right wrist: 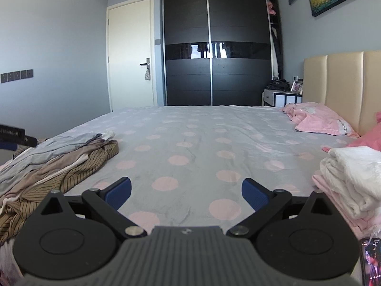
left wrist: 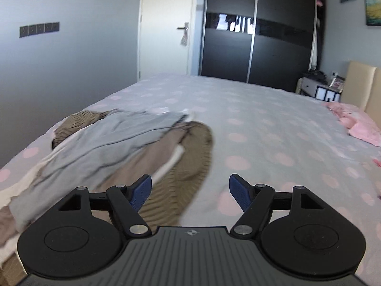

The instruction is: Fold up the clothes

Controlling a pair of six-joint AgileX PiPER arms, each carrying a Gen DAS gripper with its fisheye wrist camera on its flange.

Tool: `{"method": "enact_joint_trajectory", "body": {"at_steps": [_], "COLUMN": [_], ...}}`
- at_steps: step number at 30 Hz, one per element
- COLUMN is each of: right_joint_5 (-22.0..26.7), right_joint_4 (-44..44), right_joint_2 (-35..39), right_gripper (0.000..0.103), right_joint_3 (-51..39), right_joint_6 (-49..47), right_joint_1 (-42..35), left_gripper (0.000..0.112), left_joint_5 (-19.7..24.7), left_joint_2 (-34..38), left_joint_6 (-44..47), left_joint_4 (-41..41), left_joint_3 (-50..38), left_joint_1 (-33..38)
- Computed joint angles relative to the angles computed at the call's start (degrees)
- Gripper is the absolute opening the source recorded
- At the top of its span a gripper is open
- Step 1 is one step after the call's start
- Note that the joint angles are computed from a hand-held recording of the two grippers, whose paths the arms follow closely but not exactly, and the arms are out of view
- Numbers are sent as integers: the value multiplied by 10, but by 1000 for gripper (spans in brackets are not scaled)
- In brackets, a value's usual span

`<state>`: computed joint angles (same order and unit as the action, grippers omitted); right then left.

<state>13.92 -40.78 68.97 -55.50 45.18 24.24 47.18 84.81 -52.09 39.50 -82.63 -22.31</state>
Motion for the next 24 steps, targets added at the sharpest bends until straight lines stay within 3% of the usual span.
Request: {"method": "enact_joint_trajectory", "body": {"at_steps": [2,5,11,13,17,22,24], "right_joint_5": [0,5,31,37,51,65,68], "right_joint_4": [-5,7,41,46,65,98,99], "right_joint_2": [6,21,63,74,98,124,132], "right_gripper": [100,100,100,100,100,100,100], "right_joint_3": [-2,-9,-38,-45,-58,-69,-74], "right_joint_6": [-2,-20,-56,-68,-96,-127,-131], "right_joint_1": [8,12,13,13,8,0,2], "left_gripper": [69,53,53,52,46,45,47], "left_joint_5": [-14,-28,-74,-95,-92,-84,-101], "left_joint_2": [2,22,86,110,169,227,232], "left_joint_6": [66,145,254,277,300,303,303], "left_joint_4": [-47,-79,-108,-107,-101,-72,-52], "left_joint_3": [-8,-22,-40,-48,-95,-133,-120], "left_joint_1": [57,125,228,254,294,323,327]}}
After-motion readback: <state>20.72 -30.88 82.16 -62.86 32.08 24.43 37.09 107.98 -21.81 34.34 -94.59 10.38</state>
